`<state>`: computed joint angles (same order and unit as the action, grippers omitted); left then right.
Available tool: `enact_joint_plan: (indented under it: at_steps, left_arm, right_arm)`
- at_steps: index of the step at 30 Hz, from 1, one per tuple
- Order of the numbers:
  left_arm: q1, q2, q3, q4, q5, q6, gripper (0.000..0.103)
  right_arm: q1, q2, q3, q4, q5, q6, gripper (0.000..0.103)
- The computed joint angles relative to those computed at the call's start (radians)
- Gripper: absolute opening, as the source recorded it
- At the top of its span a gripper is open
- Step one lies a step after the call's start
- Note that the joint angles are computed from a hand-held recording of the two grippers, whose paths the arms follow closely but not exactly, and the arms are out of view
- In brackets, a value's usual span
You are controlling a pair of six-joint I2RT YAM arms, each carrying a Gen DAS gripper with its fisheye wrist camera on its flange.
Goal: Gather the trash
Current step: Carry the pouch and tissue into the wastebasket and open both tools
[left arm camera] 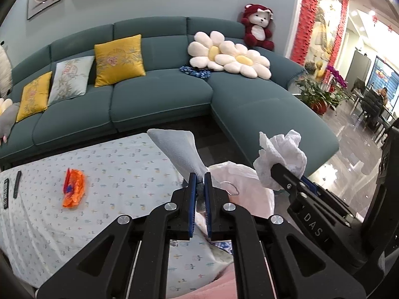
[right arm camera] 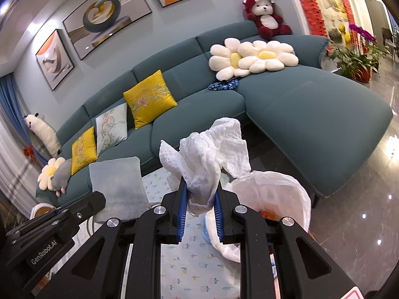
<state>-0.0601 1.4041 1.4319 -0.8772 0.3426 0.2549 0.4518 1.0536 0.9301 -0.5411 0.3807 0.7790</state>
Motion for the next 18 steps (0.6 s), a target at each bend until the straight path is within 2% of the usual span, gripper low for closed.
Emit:
enact_joint_plan:
  at_steps: [10, 18]
  left_arm:
    - [-0.1, 0.05, -0.044, 0.052, -0.029, -0.031, 0.007]
    - [-0.146, 0.158, -0.048, 0.081, -0.041, -0.073, 0.007]
  right_arm:
    - [-0.135, -0.061, -0.133, 0.035, -0.092, -0.014, 0.018]
    - [-0.245, -0.03, -0.23, 0.114, -0.188, -0.029, 0.018]
